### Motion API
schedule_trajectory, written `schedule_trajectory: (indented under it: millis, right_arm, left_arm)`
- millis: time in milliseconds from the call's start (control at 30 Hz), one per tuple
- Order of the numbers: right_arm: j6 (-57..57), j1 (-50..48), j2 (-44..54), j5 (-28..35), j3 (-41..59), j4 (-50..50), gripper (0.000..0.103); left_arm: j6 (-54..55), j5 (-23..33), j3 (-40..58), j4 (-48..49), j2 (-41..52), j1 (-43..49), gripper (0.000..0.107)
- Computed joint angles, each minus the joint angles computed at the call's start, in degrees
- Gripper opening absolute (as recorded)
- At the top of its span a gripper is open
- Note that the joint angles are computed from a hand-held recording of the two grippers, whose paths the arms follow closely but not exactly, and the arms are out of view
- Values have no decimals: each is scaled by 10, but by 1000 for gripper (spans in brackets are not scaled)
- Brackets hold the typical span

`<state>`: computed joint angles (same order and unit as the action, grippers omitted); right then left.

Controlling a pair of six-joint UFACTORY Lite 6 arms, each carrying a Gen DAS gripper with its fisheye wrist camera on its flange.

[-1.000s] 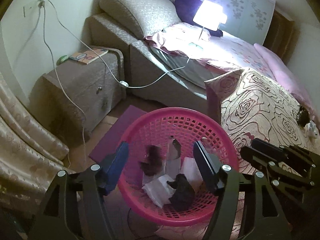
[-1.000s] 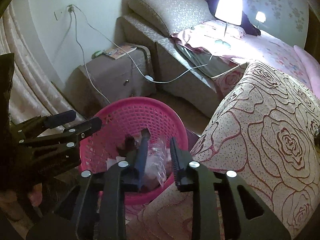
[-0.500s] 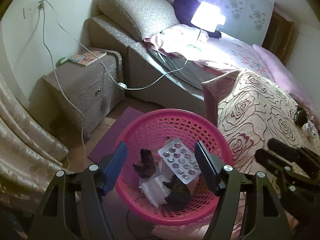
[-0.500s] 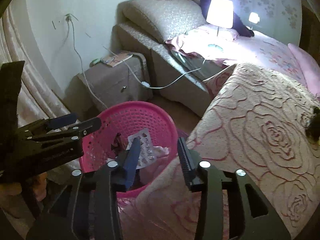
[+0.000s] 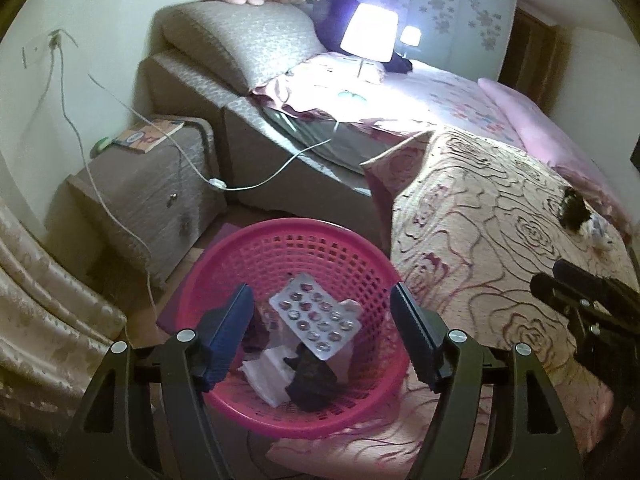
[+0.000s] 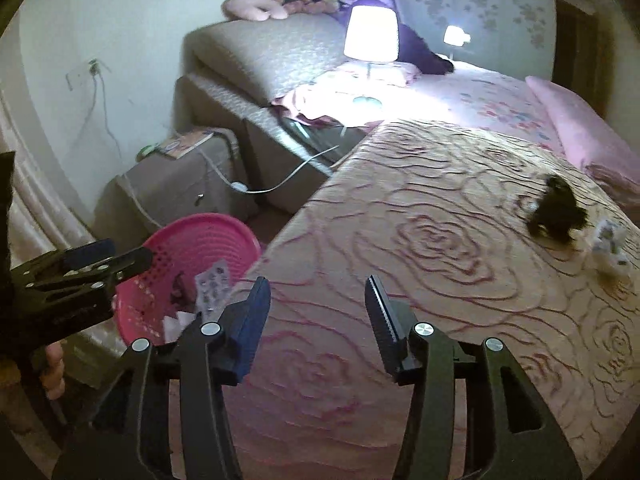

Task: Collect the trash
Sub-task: 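Move both tools back over the bed toward the black fabric and cat-print bag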

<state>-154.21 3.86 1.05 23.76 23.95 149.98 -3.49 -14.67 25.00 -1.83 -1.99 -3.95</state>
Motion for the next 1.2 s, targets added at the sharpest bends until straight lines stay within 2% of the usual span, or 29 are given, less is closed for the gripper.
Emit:
schedule_trajectory:
  millis: [167, 233, 567, 700, 833, 1000, 1200]
  right_arm:
    - [19, -76, -9, 17, -13, -58, 51]
    - [26, -113, -10, 27, -16, -75, 59]
    - [47, -314, 33, 74, 0, -194, 68]
    - [29, -386, 53, 87, 13, -213, 72]
    - [44, -476, 102, 99, 53, -269, 72]
    - [74, -542, 152, 100, 104, -318, 73]
    - [173, -561, 202, 82, 181, -391, 78]
  left_arm:
    - [49, -2, -3, -64, -5, -35, 68]
    - [68, -3, -2, -90, -2, -48, 68]
    - [134, -9, 7, -178, 11, -99, 69]
    - [174, -11, 16, -232, 18, -127, 69]
    - [197, -10, 34, -268, 34, -156, 69]
    - [259, -8, 85, -354, 74, -211, 69]
    - [375, -17, 156, -493, 127, -288, 69]
